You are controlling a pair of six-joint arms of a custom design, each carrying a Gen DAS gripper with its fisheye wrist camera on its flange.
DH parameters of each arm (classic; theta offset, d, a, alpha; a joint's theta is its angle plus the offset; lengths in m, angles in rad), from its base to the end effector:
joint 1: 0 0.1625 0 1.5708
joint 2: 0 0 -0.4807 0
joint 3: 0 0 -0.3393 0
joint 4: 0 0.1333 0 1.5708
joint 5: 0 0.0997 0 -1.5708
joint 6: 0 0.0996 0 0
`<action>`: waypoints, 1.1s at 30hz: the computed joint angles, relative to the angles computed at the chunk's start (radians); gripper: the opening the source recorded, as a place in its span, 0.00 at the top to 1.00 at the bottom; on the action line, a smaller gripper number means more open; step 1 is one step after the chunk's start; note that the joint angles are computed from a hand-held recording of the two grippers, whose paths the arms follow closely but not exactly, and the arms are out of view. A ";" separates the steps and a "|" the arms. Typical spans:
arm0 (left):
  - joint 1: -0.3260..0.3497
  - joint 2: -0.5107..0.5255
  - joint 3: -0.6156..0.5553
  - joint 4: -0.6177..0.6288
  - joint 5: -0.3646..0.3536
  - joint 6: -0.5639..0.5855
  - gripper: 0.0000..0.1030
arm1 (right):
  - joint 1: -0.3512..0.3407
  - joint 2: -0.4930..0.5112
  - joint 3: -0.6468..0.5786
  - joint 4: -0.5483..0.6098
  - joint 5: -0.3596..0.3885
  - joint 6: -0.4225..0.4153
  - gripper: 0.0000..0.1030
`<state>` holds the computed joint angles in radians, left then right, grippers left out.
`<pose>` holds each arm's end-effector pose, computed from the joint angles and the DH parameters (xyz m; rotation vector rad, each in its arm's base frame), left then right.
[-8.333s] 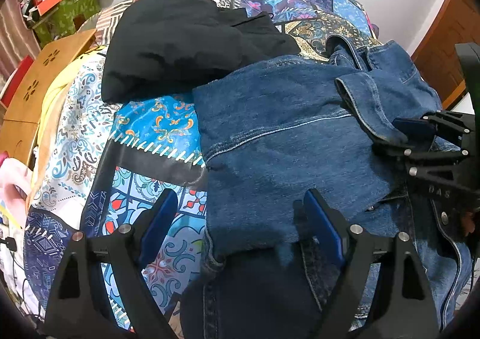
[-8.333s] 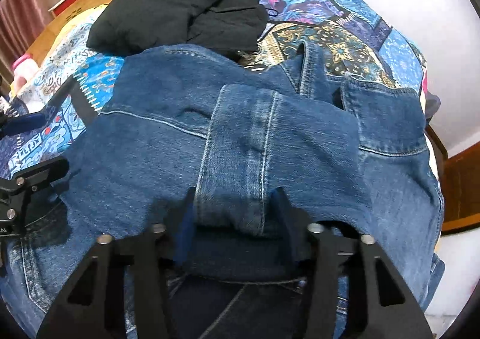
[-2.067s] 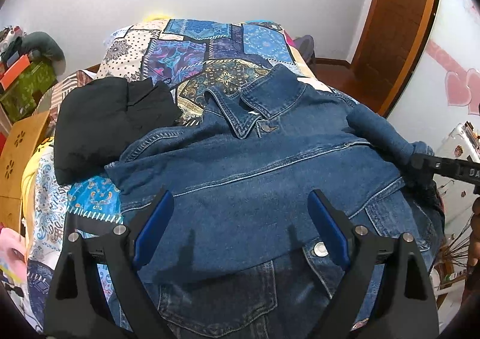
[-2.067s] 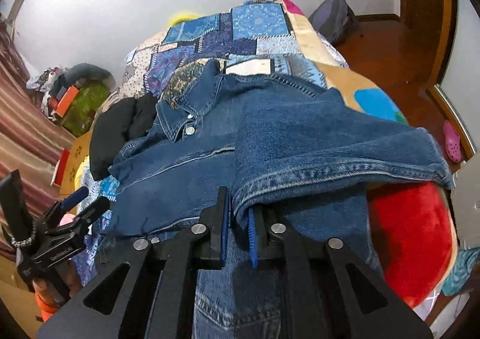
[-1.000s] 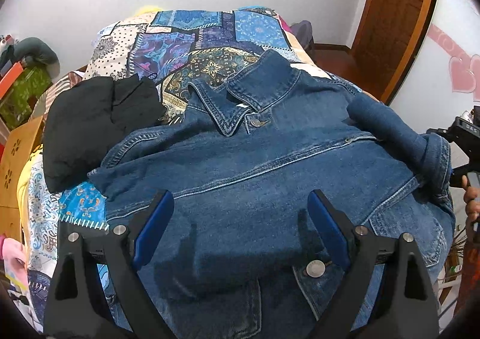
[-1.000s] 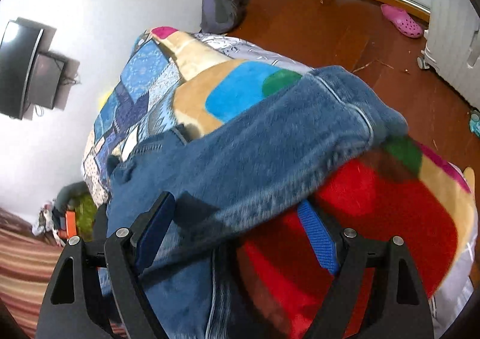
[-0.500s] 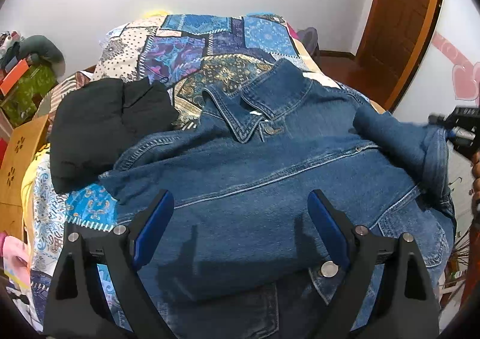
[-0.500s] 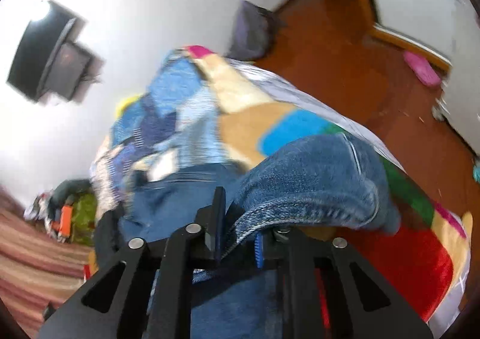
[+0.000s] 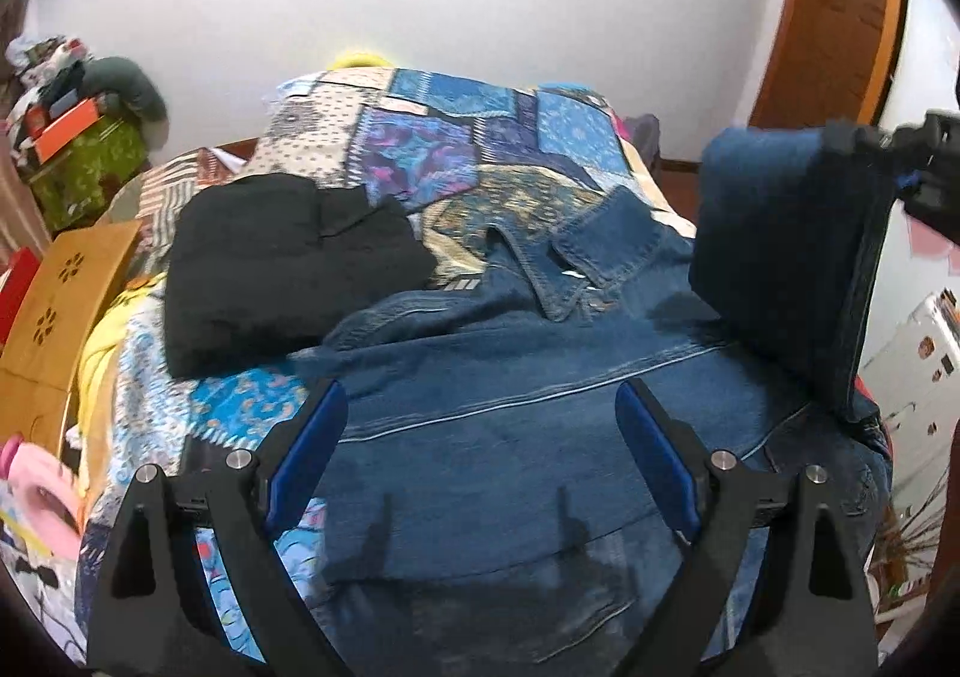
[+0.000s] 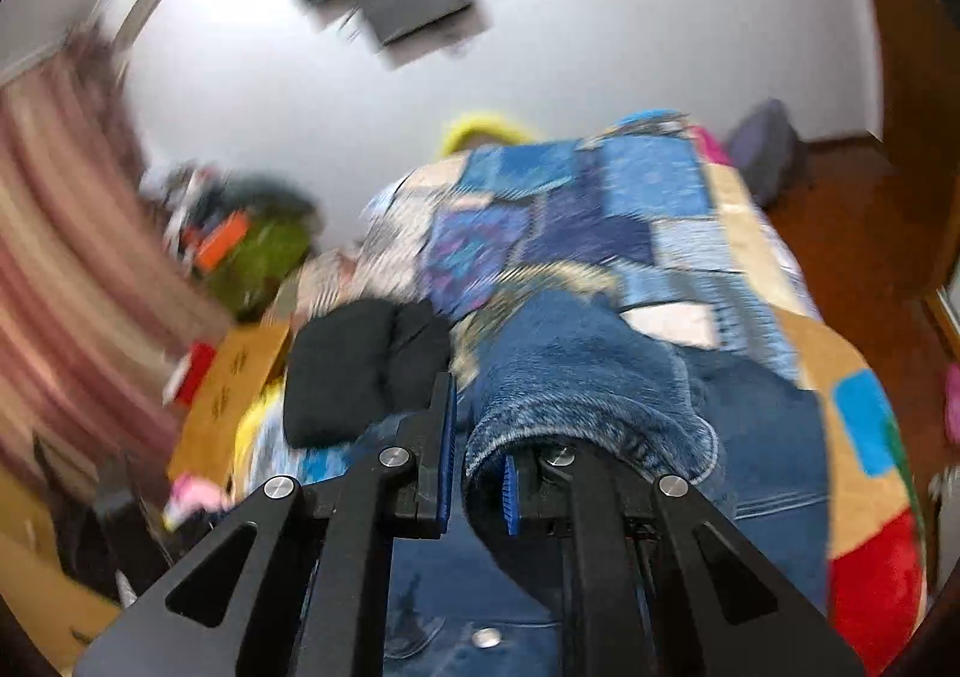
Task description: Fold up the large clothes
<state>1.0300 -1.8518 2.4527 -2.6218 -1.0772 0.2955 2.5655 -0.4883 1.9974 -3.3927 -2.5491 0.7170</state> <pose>0.0134 -0.3282 0.3969 0.9288 2.4635 -0.6782 0.4951 -0.2612 0.0271 0.1347 -2.4417 1.2314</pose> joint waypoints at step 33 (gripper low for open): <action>-0.061 -0.054 0.049 0.136 0.024 -0.040 0.12 | 0.019 -0.027 0.088 0.393 0.036 0.270 0.43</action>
